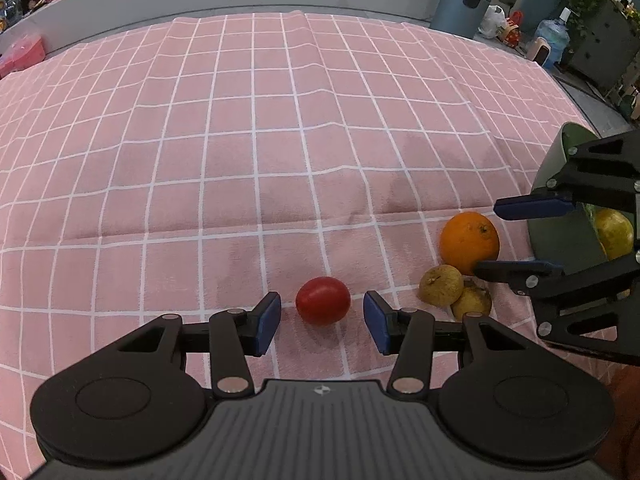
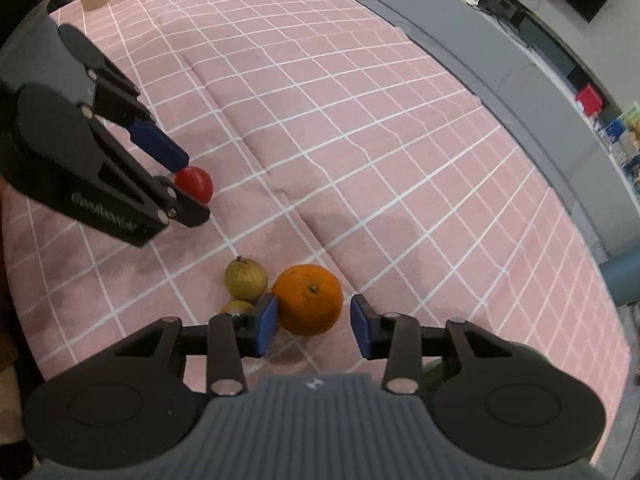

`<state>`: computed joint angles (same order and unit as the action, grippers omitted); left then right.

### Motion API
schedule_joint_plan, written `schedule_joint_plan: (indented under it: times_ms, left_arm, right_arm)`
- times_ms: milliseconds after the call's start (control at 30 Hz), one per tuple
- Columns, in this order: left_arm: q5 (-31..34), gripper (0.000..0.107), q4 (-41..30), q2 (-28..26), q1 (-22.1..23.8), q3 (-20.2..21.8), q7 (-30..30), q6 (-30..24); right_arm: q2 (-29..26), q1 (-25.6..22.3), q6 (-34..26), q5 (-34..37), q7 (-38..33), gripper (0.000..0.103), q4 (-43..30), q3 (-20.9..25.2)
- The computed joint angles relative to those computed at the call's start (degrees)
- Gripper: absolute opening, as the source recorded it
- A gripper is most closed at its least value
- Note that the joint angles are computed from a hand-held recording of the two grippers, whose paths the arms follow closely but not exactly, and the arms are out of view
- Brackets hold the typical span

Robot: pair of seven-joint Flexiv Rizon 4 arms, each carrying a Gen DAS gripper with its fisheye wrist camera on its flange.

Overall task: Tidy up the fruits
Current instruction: 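Grasp the red tomato with the left gripper while the right gripper grasps an orange, then carry the tomato and the orange over the green colander with both grippers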

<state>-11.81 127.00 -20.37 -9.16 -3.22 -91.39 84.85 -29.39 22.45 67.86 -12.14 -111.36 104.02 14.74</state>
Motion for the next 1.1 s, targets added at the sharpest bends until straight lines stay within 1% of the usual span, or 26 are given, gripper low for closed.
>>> schedule_joint_plan:
  times_ms: [67,133,200,233,300,367,567,667,800,933,967,1000,1033,1100]
  left_arm:
    - [1.23,0.053,-1.43,-0.71,-1.29,1.51,-0.79,-0.66]
    - [2.01,0.05,-2.08,-1.25,-1.96,2.17,-1.5,-0.61]
    - [3.01,0.044,-3.48,-2.04,-3.06,3.31,-2.69,-1.06]
    - [3.41,0.043,-3.66,-2.27,-3.27,3.59,-3.11,-0.87]
    - [2.93,0.036,-3.62,-2.53,-2.13,2.31,-2.69,-0.31]
    - [2.77,0.033,-3.41,-2.42,-1.57,1.81,-2.28,-0.01]
    - [3.83,0.032,-3.26,-2.3,-2.81,3.19,-3.23,0.6]
    - [5.06,0.032,-3.28,-2.24,-4.21,4.92,-4.84,1.14]
    - [3.95,0.032,-1.41,-1.49,-1.78,2.14,-4.14,4.34]
    - [3.7,0.032,-0.17,-0.66,-1.99,1.81,-3.97,7.41]
    - [3.36,0.032,0.37,-0.39,-1.39,0.98,-3.84,8.41]
    - [2.9,0.032,0.94,-0.09,-0.45,-0.16,-3.59,9.31]
    - [2.26,0.032,1.79,0.32,1.31,-2.27,-3.15,10.48]
    - [1.2,0.032,3.57,1.06,6.1,-7.87,-2.25,13.04]
  right_arm:
    - [-0.45,-0.64,-1.35,1.13,-0.67,0.037,-1.05,0.95]
    - [-0.78,-0.47,-2.28,1.42,-0.77,0.037,-1.63,0.9]
    - [-1.0,-0.28,-2.88,1.66,-0.92,0.037,-2.01,0.85]
    - [-1.05,-0.07,-2.83,1.54,-0.84,0.037,-2.02,0.63]
    - [-1.12,0.18,-2.9,1.5,-0.6,0.038,-2.11,0.41]
    - [-1.19,0.18,-3.17,1.73,-0.43,0.038,-2.36,0.43]
    - [-0.97,0.88,-2.14,0.89,0.54,0.037,-1.58,-0.4]
    - [-0.79,1.3,-1.19,-0.04,1.4,0.037,-0.93,-0.97]
    - [-0.27,1.82,1.19,-1.17,4.24,0.036,0.11,-2.02]
    - [0.9,1.54,4.46,-1.43,6.94,0.036,1.6,-2.24]
    - [1.36,1.61,5.52,-1.6,7.8,0.036,2.21,-2.43]
    - [1.89,1.75,6.75,-1.84,8.84,0.036,2.94,-2.74]
    - [2.42,1.86,7.89,-2.1,9.9,0.036,3.64,-3.04]
    - [3.5,1.96,10.23,-2.43,12.08,0.036,5.12,-3.42]
